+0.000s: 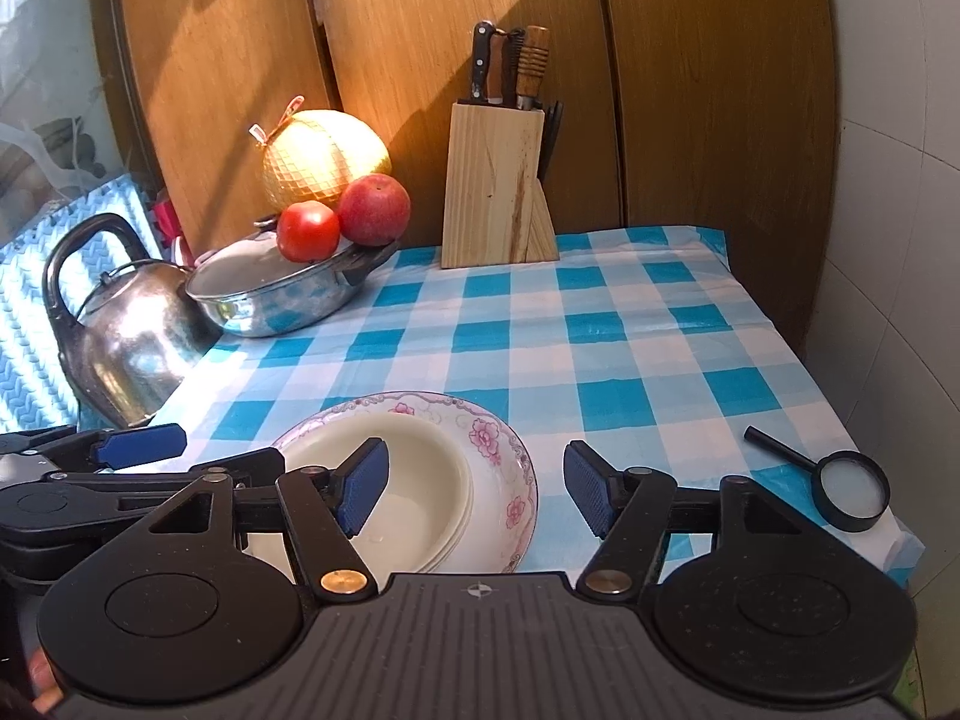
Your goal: Organize plates and bowls
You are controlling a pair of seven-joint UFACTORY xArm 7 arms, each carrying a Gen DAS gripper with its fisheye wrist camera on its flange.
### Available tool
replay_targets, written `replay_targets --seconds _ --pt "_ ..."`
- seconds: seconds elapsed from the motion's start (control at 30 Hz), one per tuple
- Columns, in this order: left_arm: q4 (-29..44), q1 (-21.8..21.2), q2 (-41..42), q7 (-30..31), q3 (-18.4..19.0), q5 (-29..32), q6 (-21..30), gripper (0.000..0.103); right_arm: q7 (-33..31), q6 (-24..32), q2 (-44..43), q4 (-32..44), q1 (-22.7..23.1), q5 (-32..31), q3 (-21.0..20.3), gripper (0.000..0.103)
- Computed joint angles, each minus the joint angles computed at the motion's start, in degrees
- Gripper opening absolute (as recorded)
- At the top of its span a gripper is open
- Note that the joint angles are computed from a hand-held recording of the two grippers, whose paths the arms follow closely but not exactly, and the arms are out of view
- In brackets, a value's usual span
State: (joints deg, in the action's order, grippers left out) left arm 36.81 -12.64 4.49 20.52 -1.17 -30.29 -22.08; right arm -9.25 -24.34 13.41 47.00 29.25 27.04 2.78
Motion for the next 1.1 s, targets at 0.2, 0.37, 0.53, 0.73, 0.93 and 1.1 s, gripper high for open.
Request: replay_targets --seconds 0.2,0.37,0.53,0.73,0.93,1.1 --pt "-0.21 -0.96 -0.05 2.82 -0.13 -2.92 -1.02 0.070 -0.98 -2.17 -0.70 -1.49 0.12 1.85 0.55 0.076" --pt "-0.70 -0.86 -0.58 3.12 -0.52 -3.34 -0.89 0.070 -1.49 -3.38 -0.97 -2.27 0.03 3.44 1.05 0.076" --pt "-2.12 -0.20 -1.78 1.54 -1.29 -2.08 -0.50 0.070 -1.77 -4.15 -1.25 -3.05 -0.10 4.35 1.62 0.076" --pt "-4.16 0.51 -3.65 0.39 -2.48 -1.42 -0.40 0.070 -0.74 -5.30 -2.18 -4.78 -0.62 4.30 2.63 0.076" --pt "-8.04 2.08 -7.16 -0.26 -4.54 -1.42 0.06 0.071 0.32 -9.29 -4.03 -8.94 -0.33 6.27 4.29 0.076" --pt "-12.00 4.23 -10.11 -0.78 -7.28 -1.56 1.51 0.072 0.88 -10.69 -5.33 -12.42 0.11 8.69 6.05 0.077"
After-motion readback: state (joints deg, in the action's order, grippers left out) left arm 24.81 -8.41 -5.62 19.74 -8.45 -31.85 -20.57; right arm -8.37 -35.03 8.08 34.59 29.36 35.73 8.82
